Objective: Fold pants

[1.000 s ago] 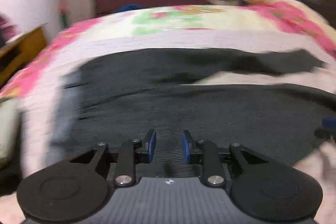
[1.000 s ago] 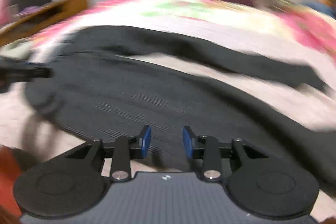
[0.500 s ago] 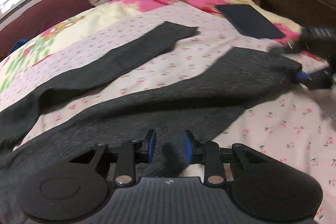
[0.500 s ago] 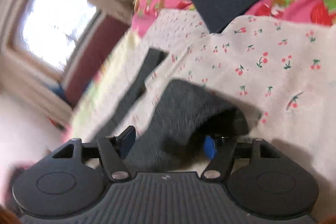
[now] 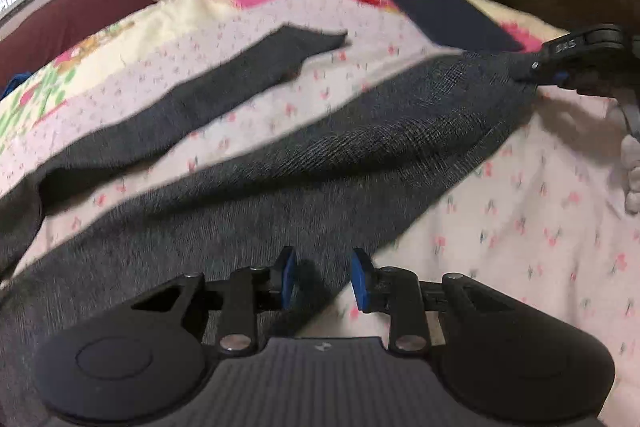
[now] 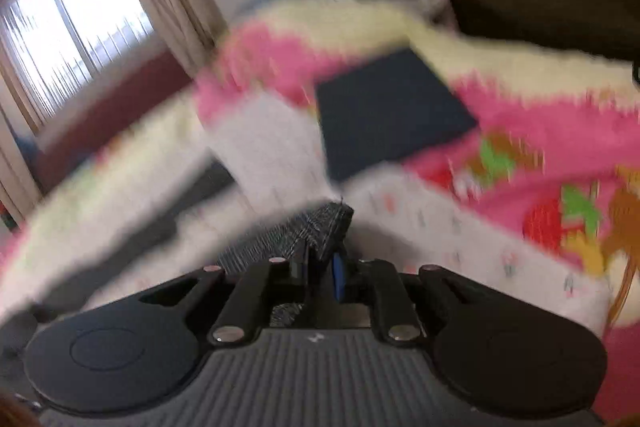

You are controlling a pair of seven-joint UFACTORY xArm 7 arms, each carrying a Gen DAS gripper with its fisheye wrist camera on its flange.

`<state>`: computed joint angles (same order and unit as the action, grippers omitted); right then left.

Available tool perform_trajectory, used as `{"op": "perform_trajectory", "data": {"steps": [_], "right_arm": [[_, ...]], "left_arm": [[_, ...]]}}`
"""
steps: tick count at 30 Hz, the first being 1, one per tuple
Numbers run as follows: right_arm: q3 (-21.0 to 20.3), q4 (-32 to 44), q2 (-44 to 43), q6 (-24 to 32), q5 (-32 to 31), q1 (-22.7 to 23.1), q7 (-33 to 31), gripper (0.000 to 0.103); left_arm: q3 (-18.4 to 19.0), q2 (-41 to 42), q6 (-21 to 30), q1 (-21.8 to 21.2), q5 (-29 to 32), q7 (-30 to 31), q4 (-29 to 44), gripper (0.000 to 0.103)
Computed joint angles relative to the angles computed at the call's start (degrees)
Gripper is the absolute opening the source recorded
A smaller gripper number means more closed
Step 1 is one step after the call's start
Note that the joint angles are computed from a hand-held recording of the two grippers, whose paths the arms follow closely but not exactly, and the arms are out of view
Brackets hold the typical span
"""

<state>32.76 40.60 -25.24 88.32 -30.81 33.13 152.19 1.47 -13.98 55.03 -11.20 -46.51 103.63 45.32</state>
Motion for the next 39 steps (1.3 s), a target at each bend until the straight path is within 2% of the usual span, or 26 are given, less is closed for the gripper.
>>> {"op": "perform_trajectory", "data": {"steps": [2, 3, 4, 5, 6, 8, 9, 11, 12, 15, 17, 19, 20, 21, 22, 23, 25, 28, 30, 31, 33, 35, 36, 37, 38, 39], "right_arm": [[-0.1, 1.0, 0.5, -0.4, 0.8, 0.1, -0.2, 0.019], [-0.1, 1.4, 0.8, -0.5, 0.5, -0.1, -0.1, 0.032], [-0.1, 1.5, 0.7, -1.0, 0.4, 0.0, 0.2, 0.040], [-1.1, 0.4, -0.5, -3.5, 0.4, 0.2, -0.1, 0.055], [-1.0, -0.9, -1.9, -5.0, 0.8, 0.6, 0.6, 0.061], [-0.7, -3.3, -2.8, -7.7, -0.3, -0.6, 3.0, 0.057], [-0.7, -3.9, -3.2, -8.5, -0.7, -1.2, 3.8, 0.035], [-1.0, -6.3, -6.5, -10.4, -1.1, -1.8, 5.2, 0.005], [0.2, -6.4, -7.7, -9.8, -1.7, -2.3, 6.4, 0.005], [4.9, -2.7, -9.0, -3.1, -3.5, -3.6, 6.2, 0.005], [6.1, 0.1, -8.1, 0.3, -3.7, -4.0, 3.4, 0.004], [3.9, 0.5, -6.9, 0.0, -0.8, -3.6, -0.1, 0.005], [2.0, -0.4, -6.8, -1.5, 2.6, -3.7, -2.9, 0.008], [-2.0, -2.0, -6.7, -4.2, 6.2, -2.1, -5.7, 0.019], [-4.2, -3.3, -6.7, -6.1, 8.9, -1.1, -6.0, 0.020], [-3.9, -3.6, -6.7, -6.7, 9.2, -1.1, -5.5, 0.020], [1.6, 0.5, -5.0, -2.3, 10.0, -5.7, -7.1, 0.019], [16.2, 10.3, -3.0, 6.6, 12.6, -22.8, -20.1, 0.024], [24.1, 14.4, -4.3, 6.5, 11.8, -33.6, -30.9, 0.025], [25.2, 14.9, -5.2, 3.3, 9.9, -36.1, -35.4, 0.027], [21.2, 14.0, -1.7, -8.4, 1.5, -35.4, -41.8, 0.038], [10.5, 14.0, 6.6, -20.3, -10.2, -28.9, -45.1, 0.041], [4.5, 15.6, 11.7, -26.3, -15.9, -26.3, -47.2, 0.041], [-1.5, 17.4, 15.9, -32.3, -19.4, -23.9, -50.1, 0.041], [-7.5, 21.2, 21.3, -38.3, -22.4, -22.0, -54.4, 0.041], [-13.4, 25.8, 26.9, -44.3, -24.0, -19.9, -59.7, 0.041]], "left_arm": [[-1.3, 0.4, 2.3, 3.8, 0.2, 2.2, 1.0, 0.044], [-1.5, 0.7, 2.5, 4.7, 0.1, 2.8, 1.3, 0.044], [-1.2, 1.3, 3.1, 5.3, 0.5, 3.5, 2.0, 0.045], [-0.2, 1.7, 2.9, 4.6, 0.8, 3.6, 2.4, 0.045], [-1.4, 2.3, 2.9, 6.0, 0.8, 3.6, 3.0, 0.045], [-1.5, 3.1, 2.1, 5.7, 1.9, 2.7, 3.4, 0.046], [0.2, 3.4, 1.6, 3.6, 2.2, 2.8, 3.3, 0.047], [-0.7, 3.5, 1.0, 4.4, 1.1, 4.7, 2.7, 0.047], [-2.9, 3.4, 0.9, 6.3, 1.0, 5.3, 2.4, 0.046], [-2.6, 2.6, 2.6, 6.4, 1.4, 7.9, 2.2, 0.040], [-2.1, 2.6, 6.5, 6.9, 2.7, 8.3, 3.2, 0.040], [-2.5, 2.5, 6.2, 7.0, 3.4, 8.3, 2.7, 0.040], [-3.0, 2.7, 5.0, 6.8, 4.1, 8.2, 2.3, 0.040], [-3.3, 2.9, 4.4, 6.7, 4.5, 7.8, 2.2, 0.040], [-3.3, 3.2, 4.8, 6.7, 4.8, 6.5, 2.6, 0.040], [-3.3, 4.0, 6.4, 7.0, 5.7, 5.3, 4.0, 0.040], [-2.7, 5.9, 11.3, 7.9, 8.3, 2.6, 8.2, 0.040], [-1.4, 8.5, 14.5, 10.6, 7.4, 3.9, 13.4, 0.041], [-0.9, 11.2, 14.1, 12.5, 5.4, 5.0, 17.6, 0.043], [-0.7, 13.2, 13.5, 13.4, 4.1, 5.5, 20.1, 0.044], [-1.2, 17.7, 10.1, 15.3, 1.5, 6.4, 25.2, 0.052], [0.9, 23.4, 4.5, 13.5, -0.3, 6.3, 31.4, 0.055], [3.4, 27.2, 2.2, 11.3, -0.9, 5.8, 35.7, 0.055], [3.6, 31.8, 0.7, 11.3, -0.5, 3.8, 41.7, 0.055], [1.5, 36.4, -1.8, 13.0, 0.7, 0.5, 47.7, 0.055], [-2.7, 41.0, -4.8, 16.0, 3.7, -4.0, 53.7, 0.055]]}}
